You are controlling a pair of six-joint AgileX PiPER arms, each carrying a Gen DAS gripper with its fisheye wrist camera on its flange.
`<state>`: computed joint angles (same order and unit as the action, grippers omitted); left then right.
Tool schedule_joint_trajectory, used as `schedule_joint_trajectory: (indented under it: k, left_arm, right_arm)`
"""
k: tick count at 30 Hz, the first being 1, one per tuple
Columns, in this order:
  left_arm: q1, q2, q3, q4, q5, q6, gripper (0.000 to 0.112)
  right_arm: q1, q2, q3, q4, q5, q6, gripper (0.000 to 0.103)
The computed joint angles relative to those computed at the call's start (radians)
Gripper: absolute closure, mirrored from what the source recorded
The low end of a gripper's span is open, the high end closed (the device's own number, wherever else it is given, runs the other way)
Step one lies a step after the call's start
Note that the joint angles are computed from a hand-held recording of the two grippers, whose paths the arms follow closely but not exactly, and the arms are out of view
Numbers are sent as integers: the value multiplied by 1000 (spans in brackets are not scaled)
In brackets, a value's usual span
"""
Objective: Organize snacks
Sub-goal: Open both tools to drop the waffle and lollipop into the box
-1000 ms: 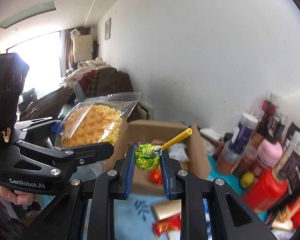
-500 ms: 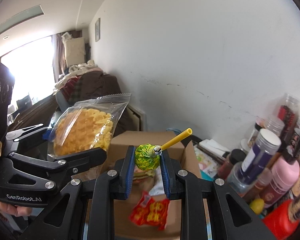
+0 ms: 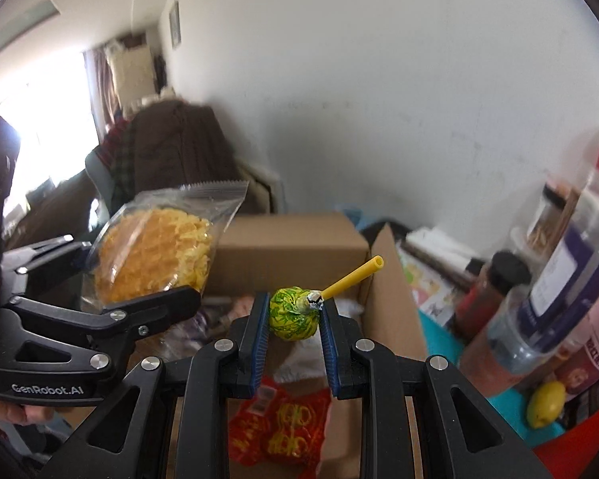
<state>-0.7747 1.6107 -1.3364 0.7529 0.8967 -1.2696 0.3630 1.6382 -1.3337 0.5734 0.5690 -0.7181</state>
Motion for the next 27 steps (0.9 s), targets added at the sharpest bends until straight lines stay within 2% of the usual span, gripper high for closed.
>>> schedule_joint_trajectory:
  k: [7,16,19,20,22,27]
  left_arm:
    - [24,46,-30,-54,45,58,33]
    - [49,82,-37,-134,51,121,33]
    - [46,77,-28,-125,54,109,33]
    - [40,78,-30,-115,63,101,33]
    - [26,83,-44,-93,94,86,33]
    - [-7,81,-64,-55,143,57,33]
  right_arm:
    - [28,58,-14,-93,38,57,79]
    - [66,113,-40,-238,62,165,79]
    - [62,128,-55,-224,84,160,77]
    - [66,127,-56,-242,84,176,75]
    - [74,122,-52,-269,72,198,61]
    - [85,93,-25,-317,43,223,59]
